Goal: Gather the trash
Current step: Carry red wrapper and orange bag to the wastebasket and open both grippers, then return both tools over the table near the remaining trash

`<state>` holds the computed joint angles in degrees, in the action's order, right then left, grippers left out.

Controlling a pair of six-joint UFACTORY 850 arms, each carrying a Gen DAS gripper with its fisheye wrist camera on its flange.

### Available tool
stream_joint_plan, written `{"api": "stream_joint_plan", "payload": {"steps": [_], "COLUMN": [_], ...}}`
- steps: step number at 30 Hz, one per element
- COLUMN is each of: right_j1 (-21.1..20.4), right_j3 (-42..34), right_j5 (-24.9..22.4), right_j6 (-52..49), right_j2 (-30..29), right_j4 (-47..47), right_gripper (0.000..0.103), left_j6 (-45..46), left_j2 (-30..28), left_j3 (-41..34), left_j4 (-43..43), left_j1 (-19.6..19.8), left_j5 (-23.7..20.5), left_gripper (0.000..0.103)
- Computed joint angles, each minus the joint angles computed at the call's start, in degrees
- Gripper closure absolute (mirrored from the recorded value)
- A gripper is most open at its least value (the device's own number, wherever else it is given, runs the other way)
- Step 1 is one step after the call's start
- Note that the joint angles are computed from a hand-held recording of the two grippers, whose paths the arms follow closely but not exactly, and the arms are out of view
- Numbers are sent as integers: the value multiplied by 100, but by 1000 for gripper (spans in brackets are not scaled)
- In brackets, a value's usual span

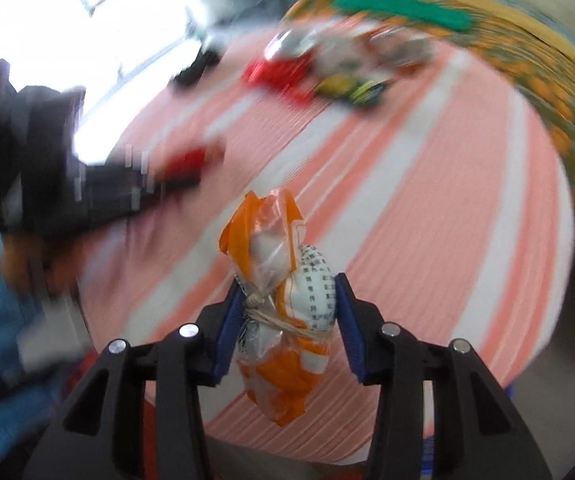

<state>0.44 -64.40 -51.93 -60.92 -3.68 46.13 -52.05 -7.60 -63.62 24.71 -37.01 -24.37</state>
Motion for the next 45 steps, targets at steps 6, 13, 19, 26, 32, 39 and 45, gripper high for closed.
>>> {"api": "stream_joint_plan", "payload": {"steps": [6,13,19,26,32,39,45], "right_j1": [-1323,-2343,-2898,-3016,-3061,-3215,-2913], "right_j3": [833,1123,1005,637,509,616,1113], "right_j5": [923,1705,1534,1258,1180,1461,2396], "right_j6": [8,582,407,672,859,485,-928], "right_j2": [663,343,-61,-625,-857,-683,27], "right_j4": [940,589,854,1013,1186,1779,2584], "right_gripper": [59,59,59,58,33,26,12], "left_j6": [289,2162,2256,2060,1951,1796,-74], "left_j2": [-507,-1993,-3565,-4803,-5156,-4294,-2651], "left_j3": [-832,-2696,-4638,-6052,-6386,-5306,-3287], "left_j4": [-296,-2043,-1753,-1537,-1448,-1351,582], "left_j1": [-641,-1368,-1831,-1892,-1845,-1917,-1980], "left_j5": [264,10,-947,-1623,-1565,-858,-50], "left_gripper": [89,89,89,88,43,36,16]}}
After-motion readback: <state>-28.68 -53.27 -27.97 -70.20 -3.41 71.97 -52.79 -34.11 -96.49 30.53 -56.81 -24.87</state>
